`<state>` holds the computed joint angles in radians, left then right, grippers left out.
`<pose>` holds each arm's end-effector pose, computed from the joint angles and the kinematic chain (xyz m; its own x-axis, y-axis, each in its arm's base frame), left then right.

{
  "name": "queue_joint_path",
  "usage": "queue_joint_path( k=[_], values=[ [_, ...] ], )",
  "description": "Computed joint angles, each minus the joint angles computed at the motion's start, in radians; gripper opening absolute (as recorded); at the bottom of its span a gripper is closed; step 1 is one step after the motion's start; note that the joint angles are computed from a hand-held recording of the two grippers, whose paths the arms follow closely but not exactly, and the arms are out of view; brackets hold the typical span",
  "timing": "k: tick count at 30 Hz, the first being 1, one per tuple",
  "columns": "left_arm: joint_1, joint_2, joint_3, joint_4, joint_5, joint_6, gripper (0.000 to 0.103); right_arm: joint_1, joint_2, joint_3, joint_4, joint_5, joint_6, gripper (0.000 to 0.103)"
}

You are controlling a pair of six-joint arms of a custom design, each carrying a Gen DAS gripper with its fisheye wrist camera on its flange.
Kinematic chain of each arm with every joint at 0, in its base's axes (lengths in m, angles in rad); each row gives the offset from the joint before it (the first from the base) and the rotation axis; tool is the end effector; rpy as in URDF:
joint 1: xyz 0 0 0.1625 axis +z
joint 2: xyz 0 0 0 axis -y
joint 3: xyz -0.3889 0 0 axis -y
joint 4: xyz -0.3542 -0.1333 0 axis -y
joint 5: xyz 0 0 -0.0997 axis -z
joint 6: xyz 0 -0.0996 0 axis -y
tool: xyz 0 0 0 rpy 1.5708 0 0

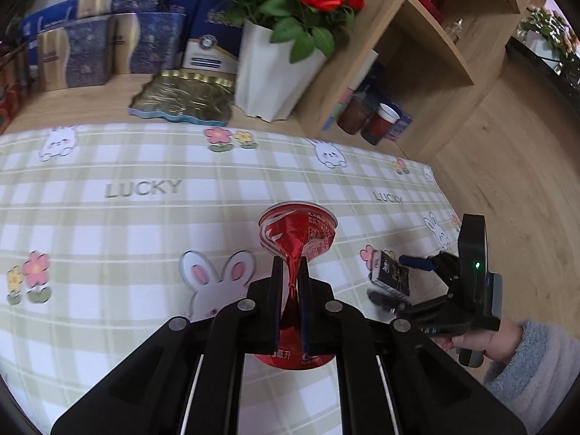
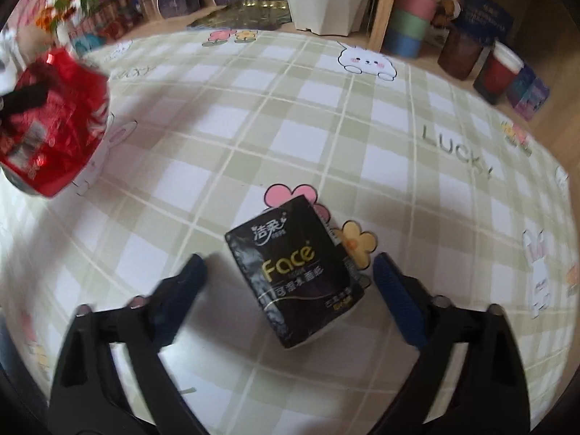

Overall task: Collect trash
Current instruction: 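Grasp the black Face tissue pack with the right tool while the left holds the can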

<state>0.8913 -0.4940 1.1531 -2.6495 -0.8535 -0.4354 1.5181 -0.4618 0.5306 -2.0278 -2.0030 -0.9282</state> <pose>-0.3129 -0.7037 0.1021 -0.9262 -0.0591 -0.3725 0.2021 0.7560 -0.6226 0.0478 -0.8317 0.2655 -0.5774 -0.6164 0.5354 -0.6900 0.7190 0.0835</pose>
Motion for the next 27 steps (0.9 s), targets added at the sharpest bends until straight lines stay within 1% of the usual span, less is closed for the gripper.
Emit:
queue_joint_path(
  k=[1,2,4,6,10,15,21,27],
  values=[
    [-0.006,-0.013,0.020,-0.007,0.008,-0.007,0.008,0.000,-0.006,0.008,-0.005,-0.001,0.006,0.070],
    [-0.011,-0.022,0.036,-0.012,0.013,-0.011,0.008,0.000,-0.024,0.033,-0.011,0.003,0.008,0.057],
    [-0.026,-0.041,0.075,-0.026,0.033,-0.012,0.008,-0.002,-0.053,0.064,0.013,0.008,0.018,0.052],
    [-0.042,-0.061,0.114,-0.035,0.048,-0.021,0.008,-0.003,-0.099,0.141,-0.024,0.016,0.008,0.048],
    [-0.070,-0.102,0.184,-0.034,0.054,-0.055,0.008,-0.010,-0.203,0.288,-0.074,0.075,0.059,0.046],
    [-0.111,-0.167,0.289,-0.040,0.057,-0.108,0.008,-0.005,-0.329,0.472,-0.134,0.126,0.104,0.044],
    [-0.165,-0.226,0.397,-0.026,0.055,-0.190,0.008,0.006,-0.473,0.675,-0.179,0.181,0.114,0.044],
    [-0.224,-0.270,0.495,-0.050,0.057,-0.269,0.008,0.011,-0.602,0.843,-0.200,0.224,0.105,0.044]
  ],
)
